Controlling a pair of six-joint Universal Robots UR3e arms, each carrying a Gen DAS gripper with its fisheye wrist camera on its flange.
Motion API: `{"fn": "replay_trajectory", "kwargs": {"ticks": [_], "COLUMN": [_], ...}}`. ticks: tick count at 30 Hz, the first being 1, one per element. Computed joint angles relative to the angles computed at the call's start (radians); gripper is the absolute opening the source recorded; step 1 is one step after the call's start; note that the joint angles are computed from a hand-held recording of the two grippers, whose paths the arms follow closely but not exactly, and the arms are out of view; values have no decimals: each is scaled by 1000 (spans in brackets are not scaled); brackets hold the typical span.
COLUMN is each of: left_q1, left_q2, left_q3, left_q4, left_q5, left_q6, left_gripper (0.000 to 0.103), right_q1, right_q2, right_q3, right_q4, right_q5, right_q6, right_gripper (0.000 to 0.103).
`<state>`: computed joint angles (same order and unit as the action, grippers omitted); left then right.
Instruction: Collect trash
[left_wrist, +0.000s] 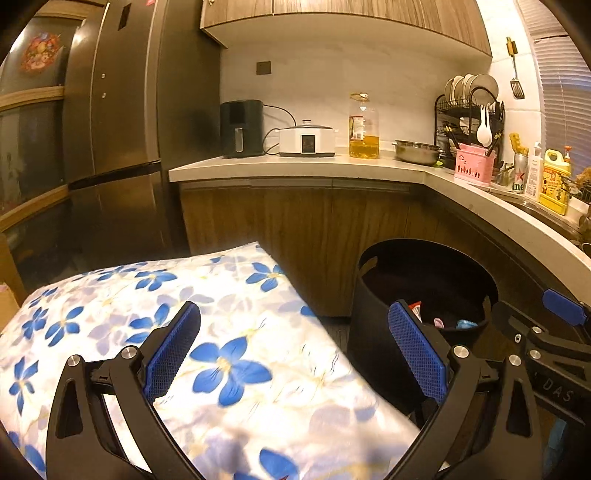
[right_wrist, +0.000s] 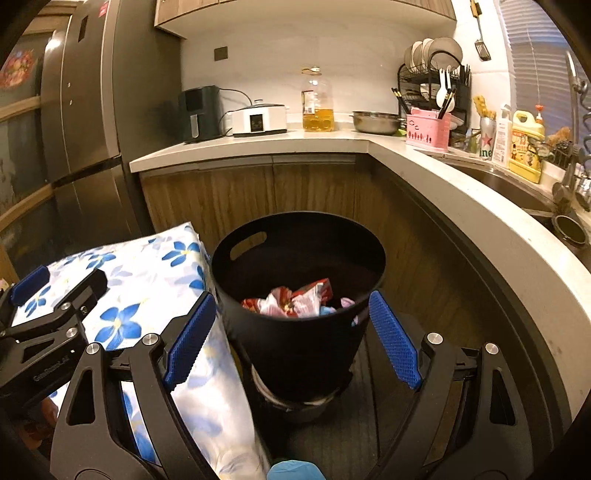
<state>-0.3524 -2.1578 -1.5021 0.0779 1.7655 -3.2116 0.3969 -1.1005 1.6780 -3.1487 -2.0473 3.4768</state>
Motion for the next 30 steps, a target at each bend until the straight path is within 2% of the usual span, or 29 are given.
{"fn": "replay_trajectory", "kwargs": {"ticks": [8,18,30], "left_q1": [22,51,89], "left_q2": [163,310,410], "left_q3": [-298,-574,-755], "left_q4": [152,302,391], "left_q5": [5,-8,-54], "left_q6": [-10,2,13], "left_gripper": [97,97,97], "right_q1": [136,275,392], "right_q2": [-49,-58,-56], "right_q3": [85,117,103], "right_q4": [-15,30,101], "right_q5": [-123,-238,-357], "right_q6": [73,163,251], "right_gripper": [84,84,84]}}
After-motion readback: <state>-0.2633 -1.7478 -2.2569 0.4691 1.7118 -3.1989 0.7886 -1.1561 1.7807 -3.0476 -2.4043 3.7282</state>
